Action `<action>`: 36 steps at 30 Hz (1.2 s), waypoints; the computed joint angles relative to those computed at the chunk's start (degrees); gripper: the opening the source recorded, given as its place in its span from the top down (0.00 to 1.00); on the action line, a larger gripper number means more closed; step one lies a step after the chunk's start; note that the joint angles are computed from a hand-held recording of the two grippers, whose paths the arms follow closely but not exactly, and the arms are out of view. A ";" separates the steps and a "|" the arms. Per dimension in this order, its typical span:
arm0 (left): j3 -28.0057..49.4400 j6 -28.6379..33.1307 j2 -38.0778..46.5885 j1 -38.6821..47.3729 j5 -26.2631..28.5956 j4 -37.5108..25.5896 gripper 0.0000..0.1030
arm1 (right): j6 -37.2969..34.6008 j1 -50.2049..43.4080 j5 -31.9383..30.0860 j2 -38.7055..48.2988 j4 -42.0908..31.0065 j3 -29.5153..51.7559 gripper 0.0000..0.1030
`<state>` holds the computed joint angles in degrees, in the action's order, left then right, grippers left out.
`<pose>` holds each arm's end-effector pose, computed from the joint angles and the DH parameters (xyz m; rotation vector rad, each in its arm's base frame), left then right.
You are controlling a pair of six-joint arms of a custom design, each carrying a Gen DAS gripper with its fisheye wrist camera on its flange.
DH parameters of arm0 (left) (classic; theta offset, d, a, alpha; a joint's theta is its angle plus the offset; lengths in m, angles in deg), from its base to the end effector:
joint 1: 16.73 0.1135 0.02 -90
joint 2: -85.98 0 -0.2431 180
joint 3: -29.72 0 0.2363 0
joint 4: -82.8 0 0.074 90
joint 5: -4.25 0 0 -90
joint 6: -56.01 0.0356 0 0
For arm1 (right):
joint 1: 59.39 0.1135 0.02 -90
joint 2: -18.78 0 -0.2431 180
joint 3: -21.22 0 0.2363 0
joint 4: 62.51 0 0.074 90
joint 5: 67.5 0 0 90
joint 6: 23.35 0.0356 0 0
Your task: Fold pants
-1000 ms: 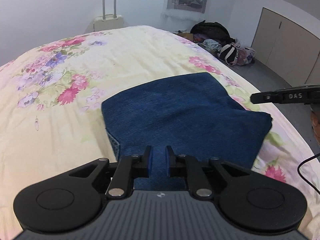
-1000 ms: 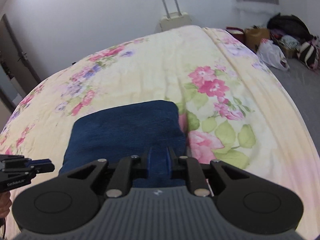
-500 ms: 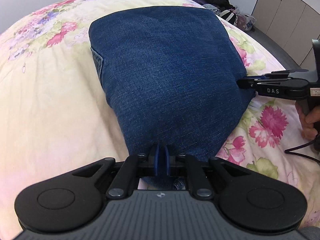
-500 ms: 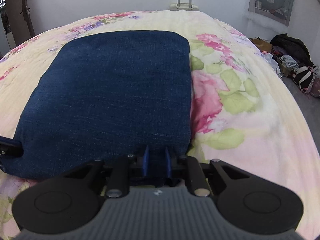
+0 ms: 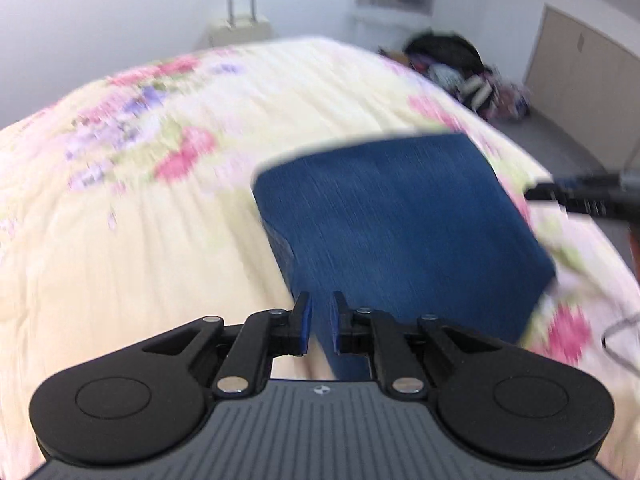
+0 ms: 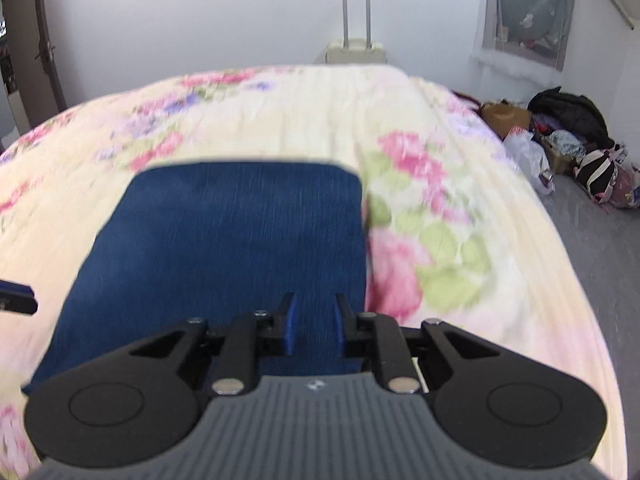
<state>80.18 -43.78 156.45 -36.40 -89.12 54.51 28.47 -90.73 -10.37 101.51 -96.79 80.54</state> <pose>0.2207 -0.0767 0.1800 0.1813 2.4117 -0.1654 0.2335 -0.1196 0.1729 -0.3419 2.3427 0.1821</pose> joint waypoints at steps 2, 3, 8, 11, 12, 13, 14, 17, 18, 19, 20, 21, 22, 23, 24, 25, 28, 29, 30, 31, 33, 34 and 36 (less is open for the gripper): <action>3.00 -1.19 5.10 3.11 2.92 4.96 0.86 | 3.36 3.11 1.93 1.64 3.78 1.43 0.85; 4.59 -2.00 7.94 4.12 4.18 7.06 0.86 | 4.72 4.42 2.53 3.02 5.17 2.37 0.85; 12.40 -2.75 23.22 4.59 4.57 14.66 0.86 | 12.31 11.27 6.49 13.70 10.41 9.73 0.85; 15.70 -2.32 30.89 4.65 2.75 15.98 0.86 | 13.72 14.45 8.82 21.90 9.95 16.02 0.84; 16.54 -2.07 32.89 4.89 2.49 15.95 0.86 | 13.82 15.33 9.76 24.23 9.84 17.37 0.84; 17.13 -1.79 34.63 5.18 2.79 16.07 0.86 | 13.73 15.82 10.31 26.98 9.84 18.71 0.84; 17.64 -1.75 36.12 5.46 3.17 15.96 0.86 | 13.77 16.07 10.49 29.78 10.08 19.92 0.84; 19.04 -1.82 38.16 5.77 3.49 15.42 0.87 | 15.44 15.83 9.33 34.62 11.71 21.36 0.85; 19.32 -1.83 38.12 5.54 3.17 14.94 0.88 | 16.17 15.68 9.01 35.56 11.80 21.94 0.85; 19.26 -1.71 37.82 5.36 2.86 14.61 0.88 | 16.59 15.59 8.85 36.03 11.46 22.50 0.85; 19.66 -1.51 37.53 4.99 2.13 13.67 0.88 | 16.63 15.45 8.67 36.19 11.05 22.78 0.85; 20.00 -1.51 37.06 4.47 1.08 12.42 0.89 | 16.67 15.45 8.67 35.93 10.90 22.60 0.85; 20.35 -1.69 36.32 3.82 -0.20 10.73 0.89 | 16.70 15.52 8.92 35.49 10.93 22.25 0.85; 20.75 -1.87 35.44 3.03 -1.68 8.75 0.89 | 16.67 15.72 9.53 34.77 11.06 21.63 0.85; 21.34 -1.82 34.67 2.40 -2.98 6.62 0.88 | 16.61 16.06 10.46 33.73 11.11 20.86 0.85; 21.20 -1.93 33.39 1.75 -3.92 5.02 0.88 | 16.27 16.56 11.80 32.28 10.76 20.16 0.84; 20.46 -2.31 28.66 0.38 -5.21 -0.06 0.85 | 13.75 17.88 15.88 26.61 10.93 16.26 0.80; 19.96 -2.49 27.01 -0.07 -5.52 -1.35 0.83 | 13.21 17.62 15.94 24.47 11.06 14.78 0.74; 19.29 -2.62 25.28 -0.66 -6.06 -2.43 0.79 | 12.80 16.89 14.90 22.57 10.18 13.89 0.67; 18.41 -2.77 23.30 -1.38 -6.52 -3.37 0.74 | 12.37 15.62 13.03 20.51 8.08 13.34 0.64; 17.20 -3.32 20.14 -2.30 -6.16 -5.05 0.65 | 11.04 12.93 9.62 17.52 3.20 13.18 0.50; 16.67 -3.64 18.79 -2.61 -5.62 -5.67 0.59 | 10.04 11.60 8.20 16.66 0.65 13.48 0.46; 15.53 -4.35 16.50 -2.98 -4.43 -6.42 0.51 | 7.47 8.06 4.59 15.25 -5.50 14.21 0.36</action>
